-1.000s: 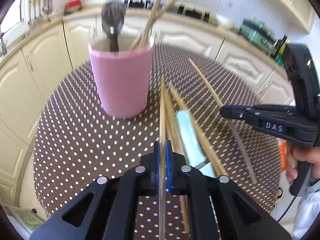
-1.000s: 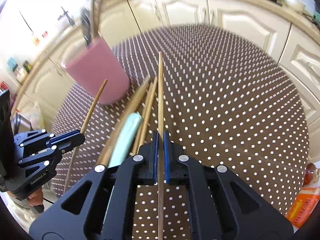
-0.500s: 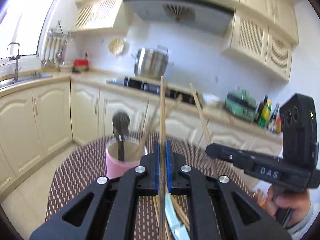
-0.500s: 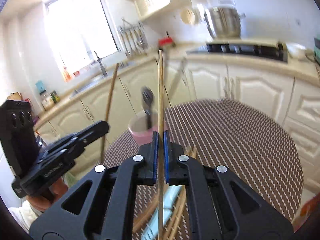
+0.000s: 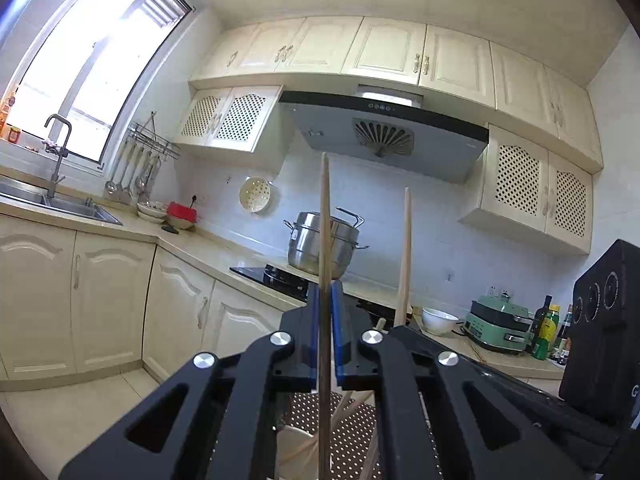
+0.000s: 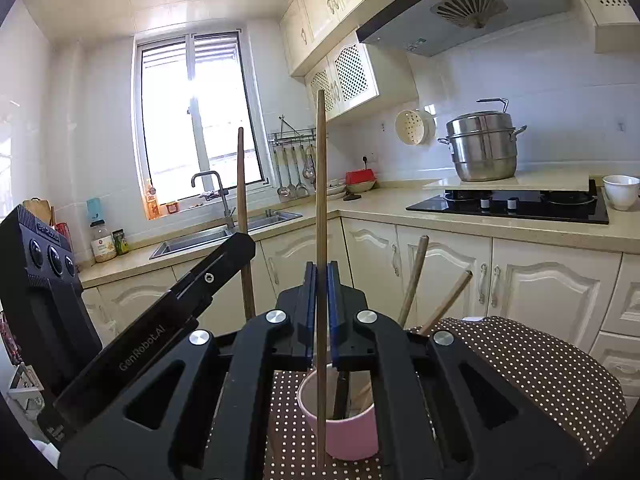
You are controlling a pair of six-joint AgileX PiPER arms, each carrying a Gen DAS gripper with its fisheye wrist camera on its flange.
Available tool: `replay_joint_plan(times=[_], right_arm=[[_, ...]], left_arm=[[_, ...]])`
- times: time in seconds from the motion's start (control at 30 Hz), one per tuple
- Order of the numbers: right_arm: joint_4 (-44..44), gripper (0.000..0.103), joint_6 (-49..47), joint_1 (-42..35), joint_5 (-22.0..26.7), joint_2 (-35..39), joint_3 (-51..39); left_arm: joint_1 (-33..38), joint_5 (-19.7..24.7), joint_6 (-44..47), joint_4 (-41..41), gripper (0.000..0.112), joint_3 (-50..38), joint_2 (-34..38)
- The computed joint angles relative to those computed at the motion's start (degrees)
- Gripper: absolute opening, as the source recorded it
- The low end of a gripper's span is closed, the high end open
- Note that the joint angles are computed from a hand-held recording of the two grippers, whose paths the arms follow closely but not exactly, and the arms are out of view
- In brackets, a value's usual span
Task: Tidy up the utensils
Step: 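Lift both chopsticks and drop them into the pink cup with both tools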
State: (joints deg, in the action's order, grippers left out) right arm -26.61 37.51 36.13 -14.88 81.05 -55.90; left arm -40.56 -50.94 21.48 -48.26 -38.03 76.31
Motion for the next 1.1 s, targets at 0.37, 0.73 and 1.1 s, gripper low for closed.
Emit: replay_joint_plan(times=[0.37,0.73,1.1], right_arm=[[10.4,0.006,-10.6,-0.8,-6.6,7.2,-4.2],[12.0,0.006,-12.2,-1.2,-7.3,9.7,-2.2],[18.1,0.006,-18.4,0.8,-5.9,7.1,1.7]], left_arm=[[6.1,-8.5,-7.8,5.8,0.006,-2.9,8.3],[7.2,-7.2,-8.4,5.9,0.006,-1.1,12.2],[5.6,-1.8,-3.1,-2.9,0.038,2.3,6.5]])
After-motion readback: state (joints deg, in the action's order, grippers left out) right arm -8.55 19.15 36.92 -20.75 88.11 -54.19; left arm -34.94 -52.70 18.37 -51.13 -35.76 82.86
